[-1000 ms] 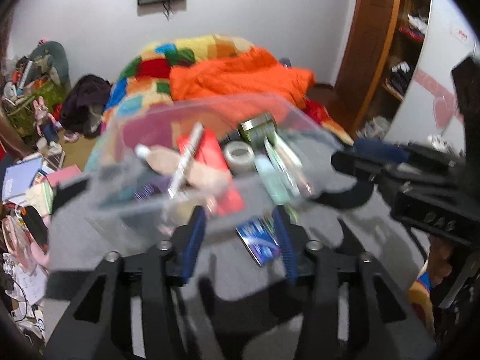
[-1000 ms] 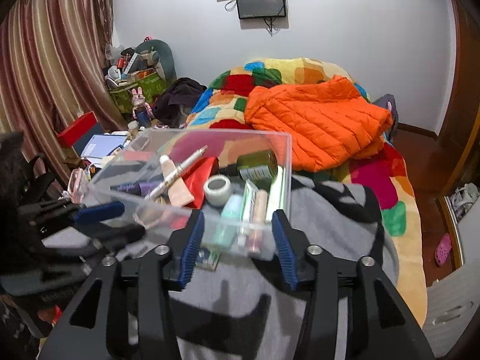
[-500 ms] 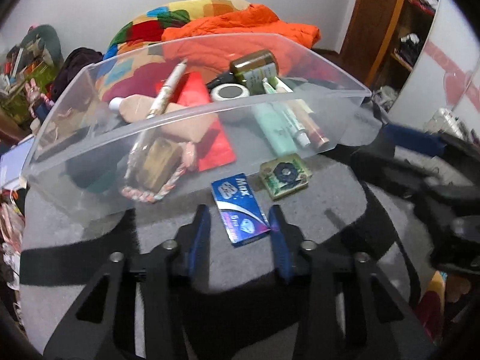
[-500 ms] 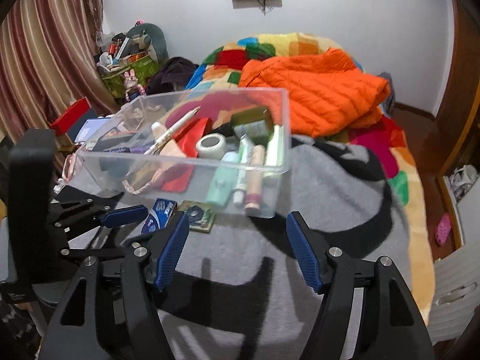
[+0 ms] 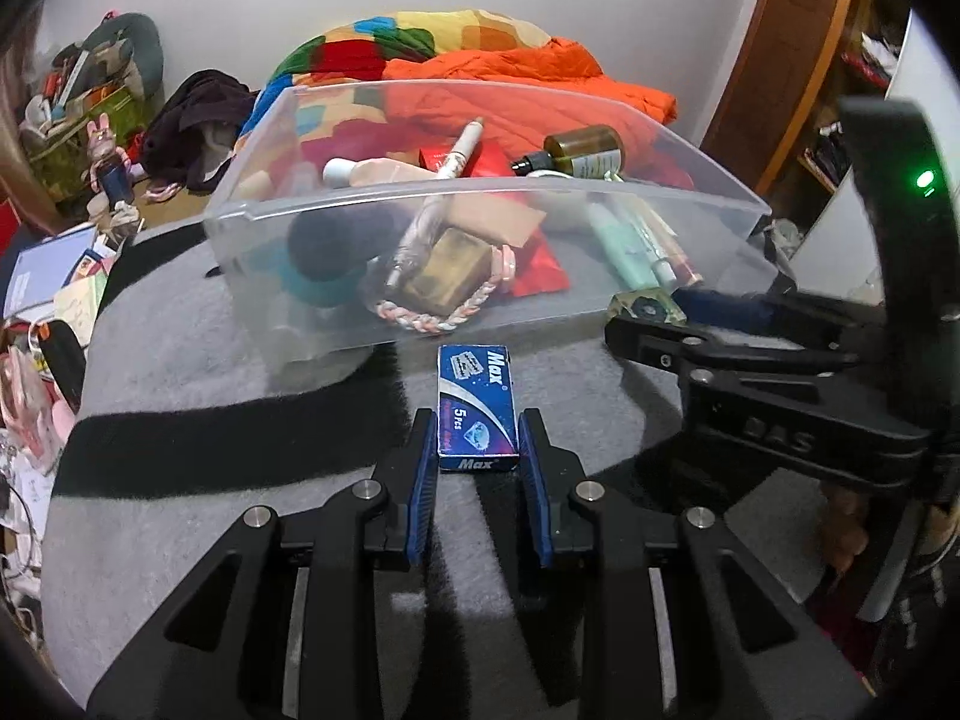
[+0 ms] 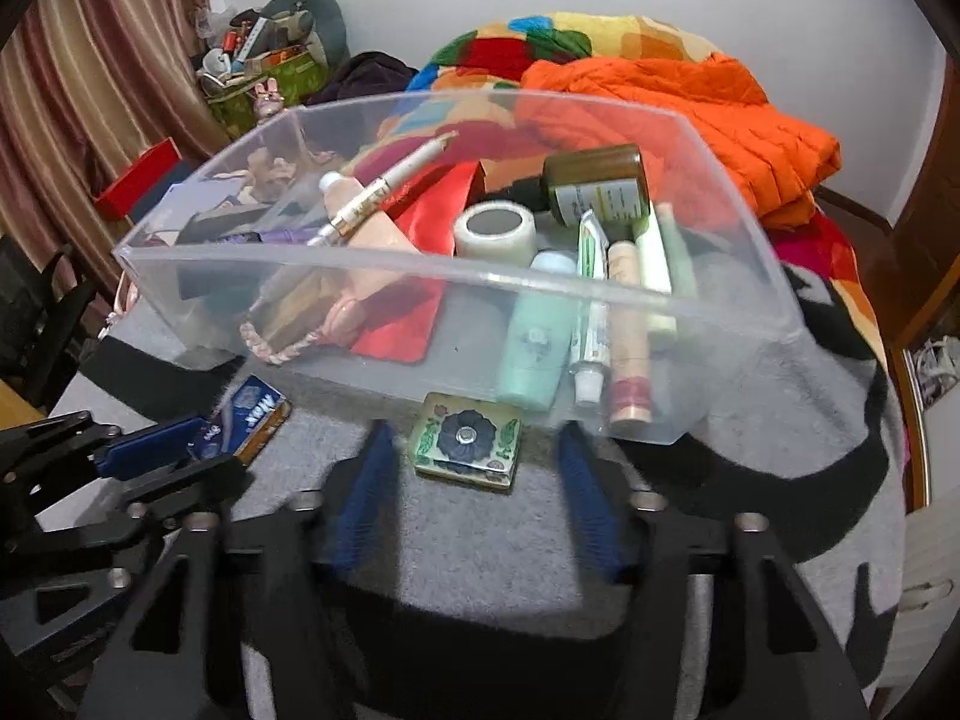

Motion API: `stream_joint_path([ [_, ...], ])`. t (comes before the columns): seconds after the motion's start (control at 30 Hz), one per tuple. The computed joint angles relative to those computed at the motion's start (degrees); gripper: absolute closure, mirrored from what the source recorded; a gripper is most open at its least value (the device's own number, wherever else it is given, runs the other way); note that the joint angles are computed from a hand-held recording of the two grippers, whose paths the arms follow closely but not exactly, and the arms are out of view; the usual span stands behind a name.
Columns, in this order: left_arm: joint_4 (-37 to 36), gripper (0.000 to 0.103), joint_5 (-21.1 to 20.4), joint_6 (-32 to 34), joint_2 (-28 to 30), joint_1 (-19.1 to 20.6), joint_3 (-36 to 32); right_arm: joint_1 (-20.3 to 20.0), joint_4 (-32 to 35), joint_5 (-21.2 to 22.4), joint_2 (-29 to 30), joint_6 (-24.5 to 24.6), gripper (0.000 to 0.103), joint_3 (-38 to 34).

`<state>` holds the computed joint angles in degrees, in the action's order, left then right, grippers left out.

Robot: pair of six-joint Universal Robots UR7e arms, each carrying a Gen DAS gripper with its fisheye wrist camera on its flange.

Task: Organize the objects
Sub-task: 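Grasp the blue Max box with the left tool while the right tool grasps the green square compact, then lower the blue Max box and green compact into the clear box and release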

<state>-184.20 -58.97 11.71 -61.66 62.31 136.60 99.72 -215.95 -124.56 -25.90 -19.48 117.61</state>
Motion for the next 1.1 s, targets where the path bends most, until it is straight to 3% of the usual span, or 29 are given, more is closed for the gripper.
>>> stream_joint_path([
  [0.07, -0.63, 0.076, -0.71, -0.31, -0.39, 0.12, 0.39, 0.21, -1.48, -0.55, 0.47, -0.7, 0.069, 0.08],
  [0.13, -1.14, 0.076, -1.38, -0.5, -0.93, -0.04, 0.84, 0.17, -1.89, -0.07, 0.09, -0.88, 0.07, 0.84],
  [0.67, -5.59, 0.076, -0.99, -0.07, -5.88, -5.07, 3.95, 3.17, -12.61, 5.34, -3.89, -1.42, 0.07, 8.14],
  [1.1, -4.36, 0.076, -1.3, 2.92, -3.72, -4.73, -3.55, 4.35, -13.25, 6.13, -7.43, -3.68, 0.07, 5.23],
])
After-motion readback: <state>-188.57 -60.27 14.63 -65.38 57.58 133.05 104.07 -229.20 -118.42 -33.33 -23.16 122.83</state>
